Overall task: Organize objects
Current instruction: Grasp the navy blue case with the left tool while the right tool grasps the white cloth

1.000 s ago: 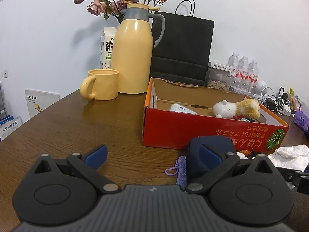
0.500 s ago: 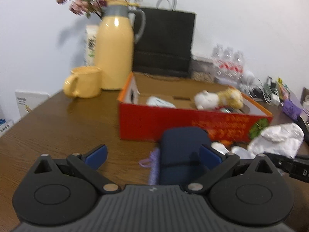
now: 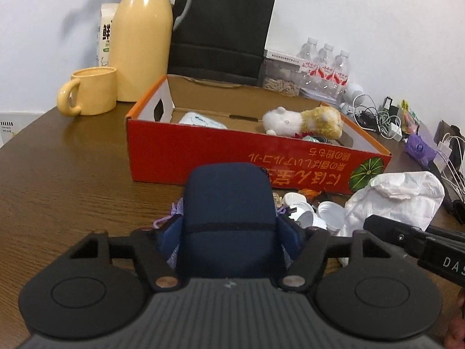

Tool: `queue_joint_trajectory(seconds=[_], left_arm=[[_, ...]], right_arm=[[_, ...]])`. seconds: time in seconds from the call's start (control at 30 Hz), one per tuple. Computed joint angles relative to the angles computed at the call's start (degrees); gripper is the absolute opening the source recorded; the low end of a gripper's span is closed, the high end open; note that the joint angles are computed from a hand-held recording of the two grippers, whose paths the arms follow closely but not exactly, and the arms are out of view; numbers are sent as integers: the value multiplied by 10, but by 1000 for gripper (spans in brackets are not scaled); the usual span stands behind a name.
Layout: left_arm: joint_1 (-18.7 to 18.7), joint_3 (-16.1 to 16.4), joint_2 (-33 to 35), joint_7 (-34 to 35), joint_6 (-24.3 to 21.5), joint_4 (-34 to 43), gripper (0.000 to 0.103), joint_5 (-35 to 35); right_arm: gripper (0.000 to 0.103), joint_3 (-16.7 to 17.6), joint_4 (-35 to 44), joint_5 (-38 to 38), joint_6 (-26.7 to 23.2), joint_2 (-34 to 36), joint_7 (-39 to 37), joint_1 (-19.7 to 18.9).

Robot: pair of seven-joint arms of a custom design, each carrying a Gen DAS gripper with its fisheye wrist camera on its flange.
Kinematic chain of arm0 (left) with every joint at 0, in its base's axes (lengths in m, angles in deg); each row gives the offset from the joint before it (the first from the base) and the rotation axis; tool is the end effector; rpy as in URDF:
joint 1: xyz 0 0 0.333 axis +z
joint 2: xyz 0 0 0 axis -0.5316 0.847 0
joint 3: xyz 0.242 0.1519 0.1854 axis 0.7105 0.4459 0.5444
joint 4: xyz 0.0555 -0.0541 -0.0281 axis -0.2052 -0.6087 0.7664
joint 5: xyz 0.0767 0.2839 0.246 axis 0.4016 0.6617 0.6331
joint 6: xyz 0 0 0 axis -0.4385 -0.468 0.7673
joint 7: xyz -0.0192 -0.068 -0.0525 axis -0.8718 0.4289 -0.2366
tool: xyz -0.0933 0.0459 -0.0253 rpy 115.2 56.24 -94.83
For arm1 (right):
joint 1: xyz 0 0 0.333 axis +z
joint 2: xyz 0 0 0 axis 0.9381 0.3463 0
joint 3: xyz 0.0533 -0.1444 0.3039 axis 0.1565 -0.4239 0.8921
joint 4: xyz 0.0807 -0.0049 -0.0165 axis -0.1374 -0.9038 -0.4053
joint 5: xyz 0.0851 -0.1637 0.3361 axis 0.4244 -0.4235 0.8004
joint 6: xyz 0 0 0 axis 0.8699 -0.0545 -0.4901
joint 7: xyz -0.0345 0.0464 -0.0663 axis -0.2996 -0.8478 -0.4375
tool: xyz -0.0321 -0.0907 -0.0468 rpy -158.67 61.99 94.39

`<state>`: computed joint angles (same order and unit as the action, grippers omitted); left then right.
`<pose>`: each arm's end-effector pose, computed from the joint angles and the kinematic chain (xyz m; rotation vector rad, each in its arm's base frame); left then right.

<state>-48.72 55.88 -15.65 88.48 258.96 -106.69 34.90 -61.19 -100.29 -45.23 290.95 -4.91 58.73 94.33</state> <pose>0.6963 -0.3380 0.3998 -1.4567 1.9928 -1.2040 0.5930 0.2133 0.4181 -1.3511 1.5770 -0.6876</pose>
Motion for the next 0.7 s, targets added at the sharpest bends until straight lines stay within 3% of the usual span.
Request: queue_joint_trajectory(seconds=[0.43, 0.7], left_arm=[[-51, 79, -29, -47, 45, -35, 63, 8], [-62, 97, -45, -41, 79, -37, 63, 8]], right_arm=[[7, 14, -11, -32, 14, -2, 32, -18], [6, 41, -30, -112, 55, -9, 95, -57]])
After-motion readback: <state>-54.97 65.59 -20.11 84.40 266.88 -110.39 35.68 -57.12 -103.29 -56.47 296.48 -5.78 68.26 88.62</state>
